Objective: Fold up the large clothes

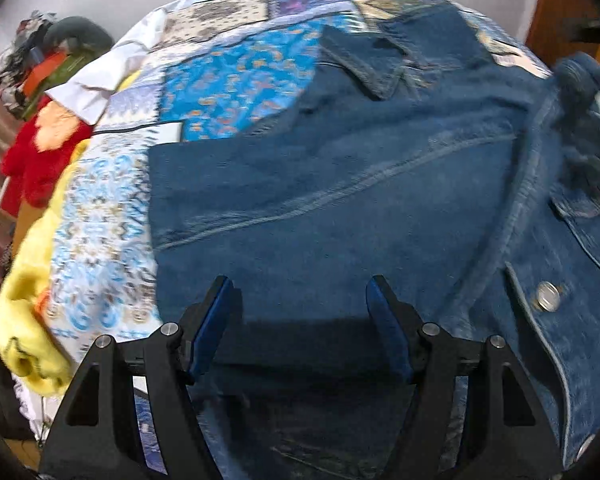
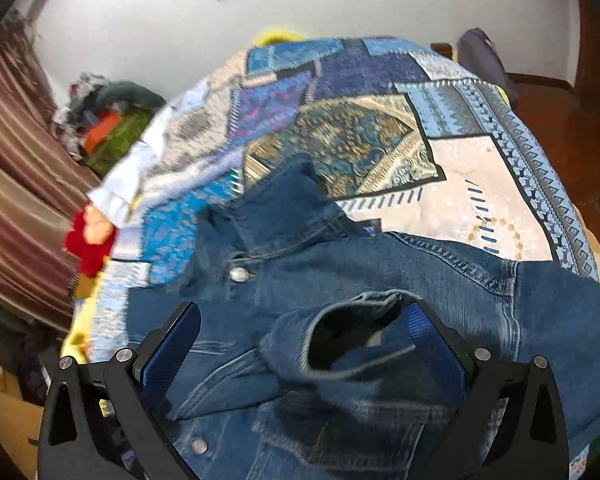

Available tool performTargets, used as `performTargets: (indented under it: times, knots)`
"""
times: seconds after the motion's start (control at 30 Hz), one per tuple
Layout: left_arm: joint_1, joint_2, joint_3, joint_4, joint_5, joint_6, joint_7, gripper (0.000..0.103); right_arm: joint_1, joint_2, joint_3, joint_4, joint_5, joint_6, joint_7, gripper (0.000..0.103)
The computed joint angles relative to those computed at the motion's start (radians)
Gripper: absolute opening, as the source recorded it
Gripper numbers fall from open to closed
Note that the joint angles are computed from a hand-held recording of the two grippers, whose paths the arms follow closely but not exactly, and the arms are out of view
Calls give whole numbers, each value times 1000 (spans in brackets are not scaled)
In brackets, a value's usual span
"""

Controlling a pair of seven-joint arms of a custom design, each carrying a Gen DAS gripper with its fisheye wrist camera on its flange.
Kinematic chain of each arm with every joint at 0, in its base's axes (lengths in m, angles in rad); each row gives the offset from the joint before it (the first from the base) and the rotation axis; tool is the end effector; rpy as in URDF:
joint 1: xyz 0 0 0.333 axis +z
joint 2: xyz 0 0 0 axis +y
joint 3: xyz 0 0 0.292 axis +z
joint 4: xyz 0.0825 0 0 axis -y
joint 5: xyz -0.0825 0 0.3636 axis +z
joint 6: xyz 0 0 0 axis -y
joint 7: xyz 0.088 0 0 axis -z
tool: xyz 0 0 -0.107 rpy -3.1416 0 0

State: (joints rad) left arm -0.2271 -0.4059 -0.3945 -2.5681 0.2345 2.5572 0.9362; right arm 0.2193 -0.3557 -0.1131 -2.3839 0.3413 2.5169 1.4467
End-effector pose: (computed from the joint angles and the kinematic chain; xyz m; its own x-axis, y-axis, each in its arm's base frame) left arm 0.3500 -0.2559 0.4207 -0.1374 -0.9866 -0.0876 -0.8805 0.1622 -0.4453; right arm 0.4644 0.0435 0.4941 0.0681 -0.9567 -0.2829 -0.8886 0.0708 -0.4532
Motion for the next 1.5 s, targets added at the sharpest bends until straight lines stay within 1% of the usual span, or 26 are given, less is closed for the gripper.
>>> performTargets:
  times: [0.1, 0.17, 0.27, 0.33, 0.37, 0.47, 0.53, 0.63, 0.7, 0.83, 0.9, 0.93, 0.97, 1.0, 1.03, 1.07, 1.13, 1.2, 1.23, 1.27, 1.37, 1.43, 1.5]
  knots:
    - [-33, -13, 1, -15, -19, 33, 35, 68, -36, 4, 21, -18, -98, -16, 20, 102]
    - [-51, -26, 0, -25, -39, 47, 51, 68, -41, -30, 0, -53, -107, -43, -15, 102]
    - [-49, -34, -23, -25, -36, 44, 43, 68, -64, -103, -16, -116, -149, -76, -55, 102]
    - [-73, -41, -9, -37, -71, 57, 60, 68, -82, -150, -18, -158, -192, -99, -73, 102]
    - [-75, -43, -11, -38, -80, 57, 58, 68, -94, -178, -18, -181, -218, -114, -81, 102]
    - [-85, -58, -10, -52, -114, 52, 50, 68, -103, -247, -41, -226, -237, -152, -114, 102]
    - [-95, -76, 0, -64, -141, 46, 58, 68, -101, -286, -61, -241, -228, -160, -133, 102]
    - [-64, -136, -25, -79, -122, 23, 21, 68, -79, -311, -97, -227, -175, -155, -156, 102]
    - [-42, -174, -32, -85, -108, 5, -2, 68, -61, -300, -110, -206, -134, -148, -165, 102]
    - [33, -251, -38, -95, -71, -52, -65, 72, -8, -200, -130, -136, -41, -115, -213, 102]
    - [58, -269, -29, -98, -63, -75, -82, 72, 0, -124, -129, -95, 5, -116, -217, 101]
    - [67, -278, -14, -105, -66, -79, -85, 72, -2, -88, -125, -77, 26, -119, -219, 97]
    - [73, -285, -4, -110, -70, -80, -86, 72, -8, -62, -121, -63, 42, -130, -224, 89]
    - [81, -292, 6, -118, -75, -80, -89, 72, -11, -12, -121, -31, 68, -158, -222, 84]
    - [88, -298, 13, -125, -80, -76, -92, 72, -19, 27, -121, -7, 94, -186, -216, 77]
    - [96, -304, 19, -135, -87, -69, -98, 72, -29, 58, -113, 9, 113, -201, -204, 72]
    - [108, -304, 23, -146, -97, -57, -106, 72, -46, 94, -93, 17, 147, -194, -204, 69]
    - [119, -289, 26, -147, -105, -52, -107, 72, -65, 95, -60, 7, 149, -158, -219, 58]
    - [124, -281, 26, -145, -106, -52, -107, 72, -71, 94, -46, 7, 148, -151, -224, 43]
    - [130, -270, 25, -141, -105, -51, -107, 72, -75, 94, -41, 8, 155, -150, -229, 34]
    - [142, -234, 24, -119, -101, -45, -108, 72, -72, 61, -32, -2, 188, -125, -282, 27]
    - [154, -205, 16, -96, -83, -40, -107, 72, -60, 15, -35, -17, 208, -97, -335, 26]
    - [172, -165, 2, -64, -51, -41, -115, 72, -46, -16, -47, -19, 230, -91, -369, 25]
